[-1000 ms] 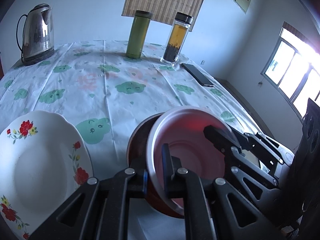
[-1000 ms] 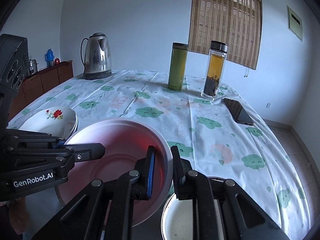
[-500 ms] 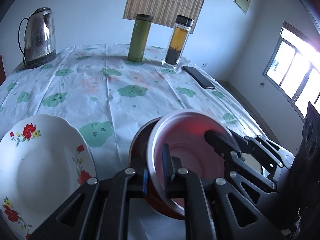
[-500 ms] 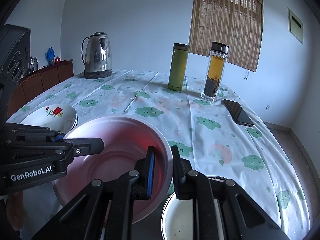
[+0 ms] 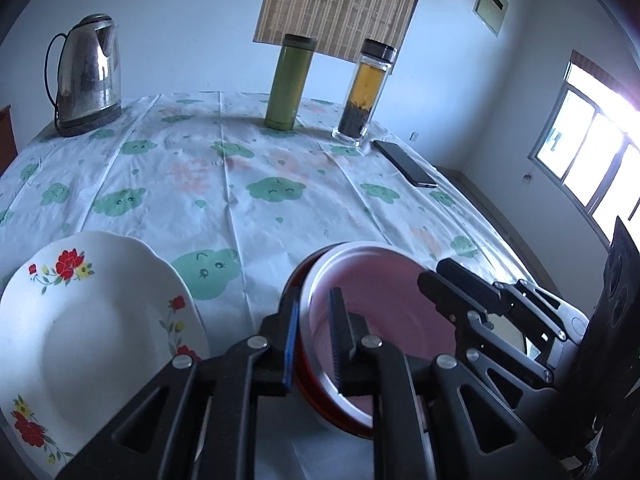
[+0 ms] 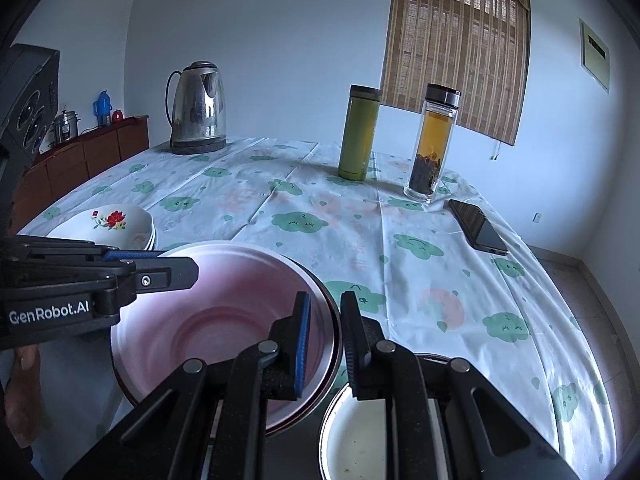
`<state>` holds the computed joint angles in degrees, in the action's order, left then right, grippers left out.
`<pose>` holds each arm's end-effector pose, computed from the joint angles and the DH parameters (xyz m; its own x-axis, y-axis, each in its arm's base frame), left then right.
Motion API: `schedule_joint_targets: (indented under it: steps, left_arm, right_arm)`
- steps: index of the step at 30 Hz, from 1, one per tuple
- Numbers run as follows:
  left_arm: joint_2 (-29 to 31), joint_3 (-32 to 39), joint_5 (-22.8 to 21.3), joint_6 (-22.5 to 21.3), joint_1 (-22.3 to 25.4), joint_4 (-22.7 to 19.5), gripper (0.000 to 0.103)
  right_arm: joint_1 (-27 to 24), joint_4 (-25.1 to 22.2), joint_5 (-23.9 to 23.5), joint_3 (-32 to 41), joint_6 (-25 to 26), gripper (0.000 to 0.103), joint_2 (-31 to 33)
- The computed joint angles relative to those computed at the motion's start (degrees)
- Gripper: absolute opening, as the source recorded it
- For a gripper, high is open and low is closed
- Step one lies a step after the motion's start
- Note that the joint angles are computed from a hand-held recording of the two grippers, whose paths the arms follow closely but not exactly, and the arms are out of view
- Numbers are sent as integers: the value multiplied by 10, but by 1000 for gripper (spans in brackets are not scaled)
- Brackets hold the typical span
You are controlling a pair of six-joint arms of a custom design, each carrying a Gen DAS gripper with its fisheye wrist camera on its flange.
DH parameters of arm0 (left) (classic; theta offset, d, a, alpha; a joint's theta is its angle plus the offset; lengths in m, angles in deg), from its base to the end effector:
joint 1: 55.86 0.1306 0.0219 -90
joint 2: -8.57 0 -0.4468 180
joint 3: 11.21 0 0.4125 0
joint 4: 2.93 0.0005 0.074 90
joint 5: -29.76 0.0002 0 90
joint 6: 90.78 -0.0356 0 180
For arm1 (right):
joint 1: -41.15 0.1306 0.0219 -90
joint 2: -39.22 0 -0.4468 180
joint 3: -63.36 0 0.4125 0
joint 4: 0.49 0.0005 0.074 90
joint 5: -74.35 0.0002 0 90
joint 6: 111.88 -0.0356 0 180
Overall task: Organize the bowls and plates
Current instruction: 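Lower the pink basin down into the steel bowl with both grippers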
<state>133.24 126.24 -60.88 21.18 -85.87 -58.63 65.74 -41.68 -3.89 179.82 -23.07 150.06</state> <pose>0.6567 -0.3794 0.5145 -0.7313 -0.0095 -0.6820 0.2367 0.9342 -0.2668 0.6214 0.2758 0.5251 -0.5342 -0.2221 -0.8157 -0.2456 0.9640 -0.1016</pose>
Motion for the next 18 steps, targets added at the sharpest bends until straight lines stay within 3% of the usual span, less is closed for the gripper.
schedule_joint_targets:
  steps: [6, 12, 18]
  left_arm:
    - [-1, -1, -3, -3, -1, 2, 14]
    - [-5, -9, -28, -28, -10, 7, 22]
    - [-11, -18, -15, -16, -6, 20, 22]
  right_arm:
    - [0, 2, -1, -1, -1, 17, 0]
    - [0, 11, -1, -7, -3, 17, -3]
    - [0, 17, -2, -13, -5, 17, -7]
